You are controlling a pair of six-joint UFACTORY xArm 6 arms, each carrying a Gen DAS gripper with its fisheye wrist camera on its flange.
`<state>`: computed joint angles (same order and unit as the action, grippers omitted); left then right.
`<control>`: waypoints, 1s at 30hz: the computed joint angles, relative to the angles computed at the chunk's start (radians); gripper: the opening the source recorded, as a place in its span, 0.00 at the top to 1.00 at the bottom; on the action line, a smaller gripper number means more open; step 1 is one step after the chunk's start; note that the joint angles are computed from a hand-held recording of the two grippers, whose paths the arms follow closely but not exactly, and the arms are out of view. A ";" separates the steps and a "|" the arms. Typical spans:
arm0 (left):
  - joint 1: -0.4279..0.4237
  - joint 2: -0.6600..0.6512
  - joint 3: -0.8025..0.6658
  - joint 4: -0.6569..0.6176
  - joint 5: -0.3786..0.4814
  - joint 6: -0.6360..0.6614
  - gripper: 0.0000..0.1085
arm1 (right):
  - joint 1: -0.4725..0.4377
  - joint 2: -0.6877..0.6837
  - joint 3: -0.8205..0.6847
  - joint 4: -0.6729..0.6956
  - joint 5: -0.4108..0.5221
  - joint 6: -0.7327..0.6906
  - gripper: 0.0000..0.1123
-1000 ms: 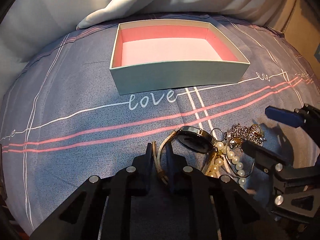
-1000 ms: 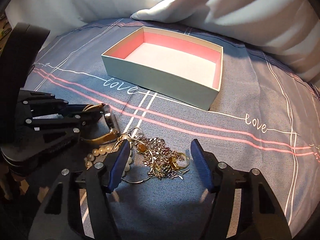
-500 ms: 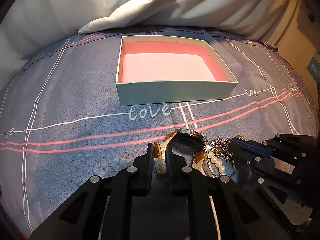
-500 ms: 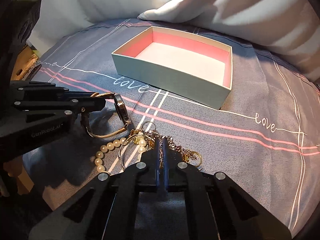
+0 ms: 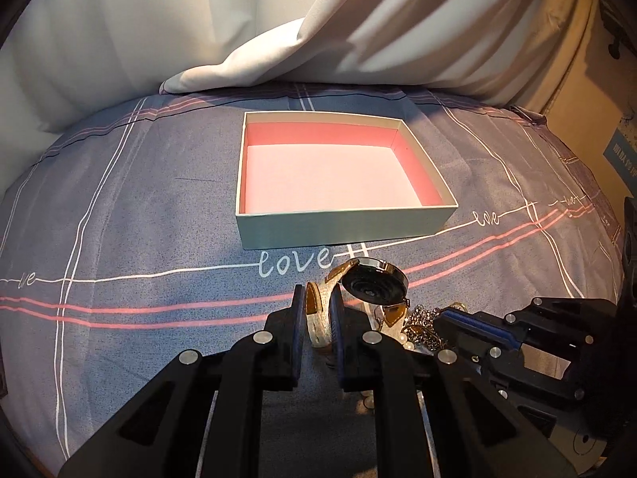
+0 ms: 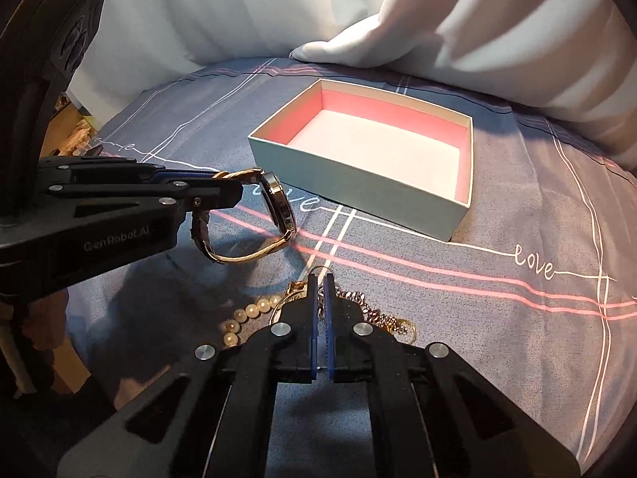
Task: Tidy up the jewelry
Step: 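Carry the watch into the mint box and open the left tool, then grasp the pearl necklace with the left tool while the right tool grasps a gold bangle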
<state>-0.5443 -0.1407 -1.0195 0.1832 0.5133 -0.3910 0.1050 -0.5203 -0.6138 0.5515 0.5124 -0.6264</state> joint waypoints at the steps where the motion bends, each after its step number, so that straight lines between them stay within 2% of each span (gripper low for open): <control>1: 0.004 0.015 -0.024 -0.007 -0.003 0.006 0.89 | -0.003 0.017 -0.024 0.006 -0.009 -0.007 0.97; 4: 0.017 0.078 -0.122 0.029 -0.030 -0.011 0.89 | -0.009 0.092 -0.116 -0.013 -0.066 0.011 0.97; 8: 0.034 0.192 -0.293 0.013 -0.004 -0.003 0.89 | -0.019 0.203 -0.241 -0.083 -0.130 0.077 0.97; 12: 0.042 0.282 -0.420 0.068 0.052 -0.045 0.89 | -0.022 0.289 -0.330 -0.155 -0.150 0.136 0.97; 18: 0.052 0.362 -0.503 0.076 0.119 -0.056 0.89 | -0.028 0.368 -0.396 -0.170 -0.136 0.157 0.97; 22: 0.060 0.398 -0.522 0.047 0.161 -0.046 0.89 | -0.031 0.386 -0.383 -0.240 -0.145 0.211 0.97; 23: 0.061 0.399 -0.520 0.022 0.166 -0.023 0.86 | -0.033 0.388 -0.379 -0.262 -0.140 0.224 0.97; 25: 0.062 0.387 -0.500 0.007 0.161 -0.026 0.69 | -0.039 0.382 -0.361 -0.290 -0.138 0.247 0.93; 26: 0.061 0.366 -0.473 0.019 0.138 -0.042 0.55 | -0.043 0.376 -0.352 -0.283 -0.135 0.243 0.91; 27: 0.060 0.338 -0.439 0.035 0.107 -0.057 0.47 | -0.044 0.364 -0.338 -0.270 -0.132 0.233 0.79; 28: 0.058 0.308 -0.405 0.037 0.082 -0.052 0.45 | -0.046 0.344 -0.316 -0.265 -0.134 0.228 0.49; 29: 0.054 0.279 -0.377 0.032 0.070 -0.038 0.42 | -0.044 0.318 -0.282 -0.273 -0.159 0.233 0.34; 30: 0.048 0.244 -0.339 0.031 0.056 -0.028 0.39 | -0.040 0.280 -0.239 -0.275 -0.180 0.225 0.28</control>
<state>-0.4961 0.1031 -1.3585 0.2140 0.5696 -0.4191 0.0648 -0.2406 -0.8526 0.2766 0.3329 -0.4012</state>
